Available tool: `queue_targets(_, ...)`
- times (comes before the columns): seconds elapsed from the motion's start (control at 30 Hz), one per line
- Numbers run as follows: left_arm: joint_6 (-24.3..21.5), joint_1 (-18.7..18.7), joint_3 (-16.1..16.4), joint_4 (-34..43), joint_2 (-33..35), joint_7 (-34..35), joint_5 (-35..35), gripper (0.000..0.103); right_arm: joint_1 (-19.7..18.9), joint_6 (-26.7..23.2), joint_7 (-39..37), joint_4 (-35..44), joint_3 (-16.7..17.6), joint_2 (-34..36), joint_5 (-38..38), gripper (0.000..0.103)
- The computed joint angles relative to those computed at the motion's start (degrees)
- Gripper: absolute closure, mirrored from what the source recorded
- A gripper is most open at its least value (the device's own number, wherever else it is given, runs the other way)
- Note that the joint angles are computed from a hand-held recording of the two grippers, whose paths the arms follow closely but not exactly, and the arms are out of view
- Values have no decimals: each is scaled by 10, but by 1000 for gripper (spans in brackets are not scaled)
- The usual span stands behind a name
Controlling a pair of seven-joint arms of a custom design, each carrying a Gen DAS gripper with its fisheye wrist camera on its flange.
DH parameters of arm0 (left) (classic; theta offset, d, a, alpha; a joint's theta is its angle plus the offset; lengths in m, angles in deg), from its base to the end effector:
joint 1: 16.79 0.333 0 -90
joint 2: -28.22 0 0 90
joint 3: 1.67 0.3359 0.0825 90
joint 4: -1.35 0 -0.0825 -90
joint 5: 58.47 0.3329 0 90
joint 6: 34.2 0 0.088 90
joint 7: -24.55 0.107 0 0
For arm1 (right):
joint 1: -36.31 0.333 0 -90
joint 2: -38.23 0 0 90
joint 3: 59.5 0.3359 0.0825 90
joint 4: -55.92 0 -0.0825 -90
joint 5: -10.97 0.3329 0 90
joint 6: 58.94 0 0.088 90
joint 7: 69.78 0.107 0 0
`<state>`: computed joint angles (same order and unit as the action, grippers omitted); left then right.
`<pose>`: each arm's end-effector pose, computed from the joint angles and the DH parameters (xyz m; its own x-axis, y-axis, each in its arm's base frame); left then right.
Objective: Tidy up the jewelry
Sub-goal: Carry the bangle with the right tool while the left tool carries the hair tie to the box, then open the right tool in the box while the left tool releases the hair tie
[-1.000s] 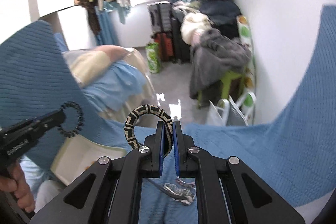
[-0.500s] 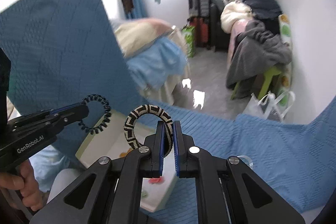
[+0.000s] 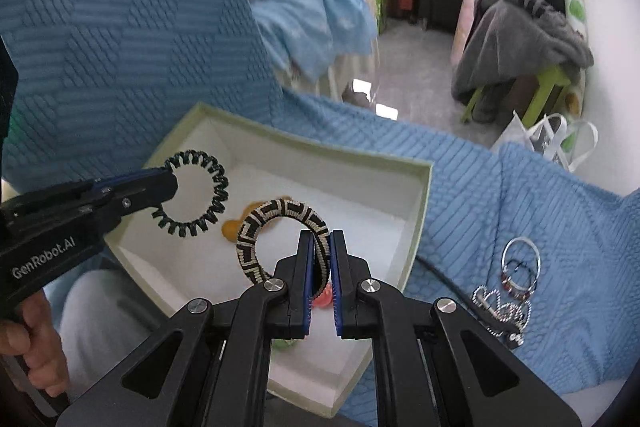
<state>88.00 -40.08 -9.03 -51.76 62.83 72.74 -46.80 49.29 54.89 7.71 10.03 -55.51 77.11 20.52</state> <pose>0.6422 -0.3269 0.6222 0.0996 -0.9550 0.2793 -0.8289 -0.2349 -0.5077 0.6995 0.2001 0.6063 0.4661 -0.8791 -0.0997 -0.7818 -0.3566 -0.5115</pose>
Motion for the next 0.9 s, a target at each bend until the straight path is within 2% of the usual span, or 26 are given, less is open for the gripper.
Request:
queue_targets(0.33, 2, 6, -3, -4, 2, 1, -9, 94, 4, -2, 4, -19, -2, 0, -6, 95)
queue_targets(0.53, 3, 1, 0, 0, -7, -12, -5, 93, -2, -8, 5, 1, 1, -1, 2, 94)
queue_targets(0.57, -1, 0, 1, 4, -7, -14, -4, 88, -4, -8, 3, 3, 2, -4, 5, 91)
queue_targets(0.6, -4, -4, 3, 10, -9, -17, 1, 79, -7, -8, 2, 5, 3, -7, 8, 82)
queue_targets(0.63, -2, -6, 5, 2, -18, -21, 8, 74, -10, -6, -1, 5, 5, -10, 13, 77)
queue_targets(0.7, -19, -14, 10, 23, -15, -26, 21, 56, -15, 2, -7, 0, 8, -21, 22, 77)
queue_targets(0.8, -29, -24, 13, 40, -16, -30, 37, 43, -20, 8, -15, 6, 9, -30, 29, 77)
queue_targets(0.9, -63, -41, 21, 95, -1, -29, 57, 38, -28, 33, -28, -14, 11, -55, 40, 76)
